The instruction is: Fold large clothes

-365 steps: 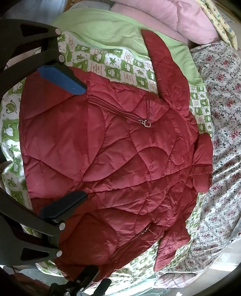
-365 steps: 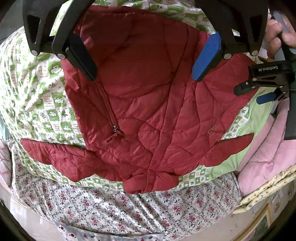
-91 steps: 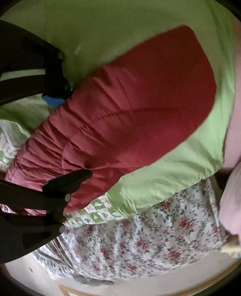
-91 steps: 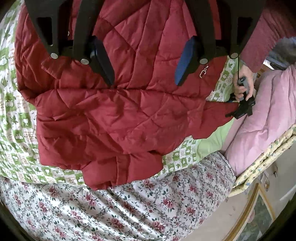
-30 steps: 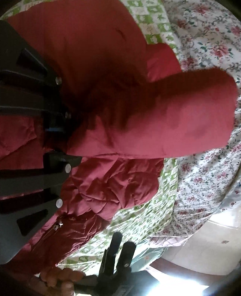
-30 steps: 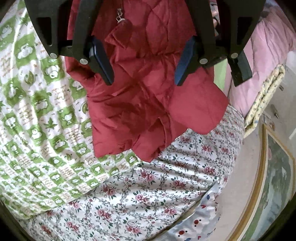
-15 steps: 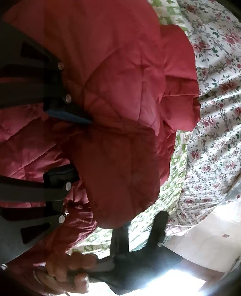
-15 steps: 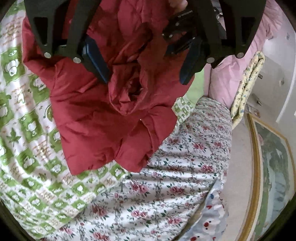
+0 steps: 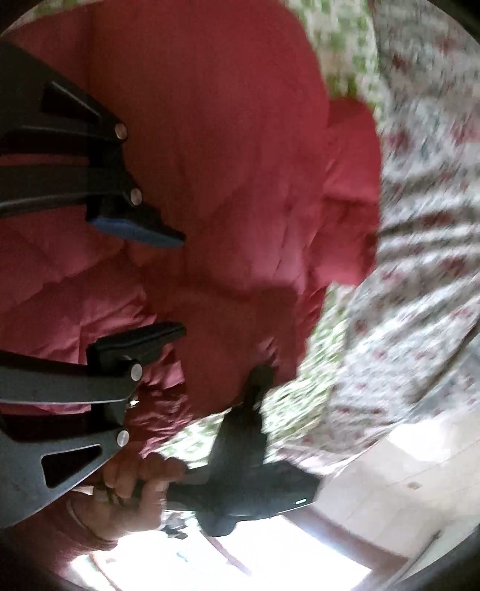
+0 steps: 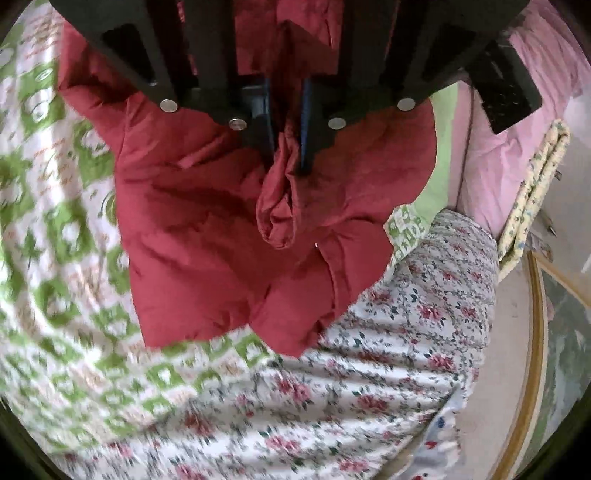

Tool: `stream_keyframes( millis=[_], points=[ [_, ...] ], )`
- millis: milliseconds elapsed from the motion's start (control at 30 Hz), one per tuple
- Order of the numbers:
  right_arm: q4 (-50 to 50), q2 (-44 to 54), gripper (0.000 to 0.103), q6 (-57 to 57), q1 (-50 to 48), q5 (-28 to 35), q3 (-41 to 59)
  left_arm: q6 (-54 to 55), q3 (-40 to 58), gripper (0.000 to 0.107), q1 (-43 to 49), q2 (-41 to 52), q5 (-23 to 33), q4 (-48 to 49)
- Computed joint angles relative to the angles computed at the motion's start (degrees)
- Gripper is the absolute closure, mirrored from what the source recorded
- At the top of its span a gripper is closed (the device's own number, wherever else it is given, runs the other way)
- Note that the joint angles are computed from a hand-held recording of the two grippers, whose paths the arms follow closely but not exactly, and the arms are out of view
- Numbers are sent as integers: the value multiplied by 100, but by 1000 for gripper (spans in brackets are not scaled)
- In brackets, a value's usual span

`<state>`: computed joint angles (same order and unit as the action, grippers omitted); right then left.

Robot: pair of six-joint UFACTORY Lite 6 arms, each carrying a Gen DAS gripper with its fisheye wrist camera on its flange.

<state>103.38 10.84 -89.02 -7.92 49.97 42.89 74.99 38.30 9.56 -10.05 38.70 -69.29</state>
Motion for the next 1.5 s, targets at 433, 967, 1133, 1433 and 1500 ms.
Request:
stream_keyframes(
  millis=[433, 967, 1133, 1433, 1500],
  points=[
    [-165, -371, 95, -182, 54, -968, 114, -795, 1568, 67, 954, 1777, -787, 861],
    [1518, -1420, 65, -1916, 1727, -2651, -309, -301, 1183, 67, 573, 1891, -1581, 483],
    [2889, -186, 65, -3111, 2409, -3493, 386, -243, 1095, 66, 543, 1765, -1698, 604],
    [4112, 506, 65, -4243, 2263, -3254, 430, 73, 853, 66, 1118, 1040, -1013, 592],
    [4409, 489, 65, -4525, 2330, -3306, 410, -368, 1019, 66, 1032, 1273, -1224, 1005]
  ],
)
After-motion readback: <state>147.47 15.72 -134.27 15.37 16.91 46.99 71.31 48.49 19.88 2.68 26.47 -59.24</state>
